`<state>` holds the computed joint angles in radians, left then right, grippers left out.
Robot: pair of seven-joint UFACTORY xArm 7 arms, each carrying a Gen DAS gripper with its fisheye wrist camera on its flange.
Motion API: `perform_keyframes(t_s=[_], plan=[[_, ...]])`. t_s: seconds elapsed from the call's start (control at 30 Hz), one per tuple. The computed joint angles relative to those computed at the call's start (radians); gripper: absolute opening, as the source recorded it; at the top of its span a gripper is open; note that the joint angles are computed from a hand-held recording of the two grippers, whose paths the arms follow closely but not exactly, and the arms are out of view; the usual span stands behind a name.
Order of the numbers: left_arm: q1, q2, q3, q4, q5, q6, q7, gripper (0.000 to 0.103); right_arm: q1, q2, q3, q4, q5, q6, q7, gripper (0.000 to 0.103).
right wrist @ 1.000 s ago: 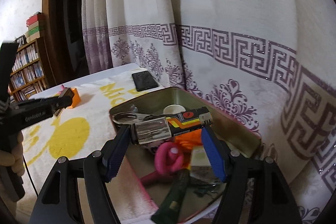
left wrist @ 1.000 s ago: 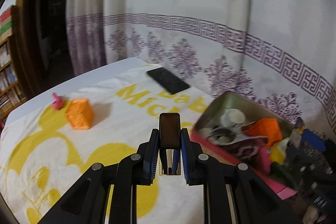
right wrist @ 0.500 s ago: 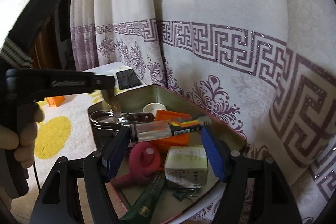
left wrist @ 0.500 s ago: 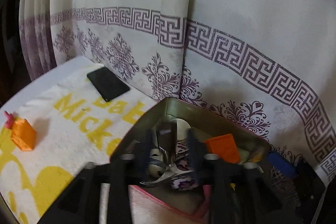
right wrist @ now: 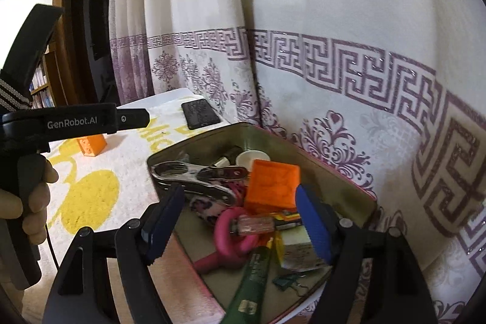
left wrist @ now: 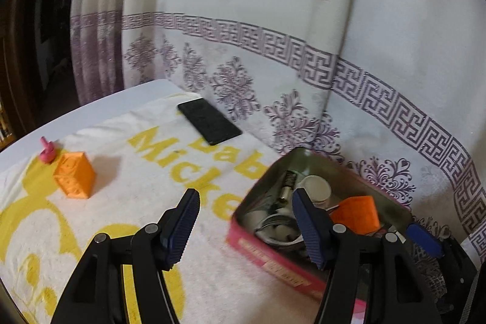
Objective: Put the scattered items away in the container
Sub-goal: 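Open both grippers to drop the battery and vial into the tin, then withdraw both grippers toward the orange cube and pink toy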
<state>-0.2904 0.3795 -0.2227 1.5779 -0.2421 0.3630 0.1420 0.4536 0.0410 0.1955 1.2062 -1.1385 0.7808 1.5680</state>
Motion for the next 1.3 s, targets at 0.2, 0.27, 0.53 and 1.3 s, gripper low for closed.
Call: perform_keyframes(t_s=[0.2, 0.27, 0.53, 1.3], plan=[[0.04, -0.048, 0.004, -0.077, -0.035, -0.03, 0.014, 0.065, 0.02, 0.041, 0.0, 0.052, 0.019, -0.023, -0.03, 0.08], [0.051, -0.065, 0.01, -0.101, -0.044, -0.04, 0.014, 0.065, 0.031, 0.058, -0.004, 0.072, 0.026, -0.031, -0.042, 0.08], [0.094, -0.111, 0.049, -0.173, -0.049, -0.063, -0.003, 0.071, 0.08, 0.145, -0.033, 0.164, 0.073, -0.097, -0.111, 0.08], [0.111, 0.145, 0.205, 0.106, 0.273, 0.063, -0.318, 0.084, 0.195, 0.388, -0.159, 0.394, 0.33, -0.315, -0.446, 0.08]])
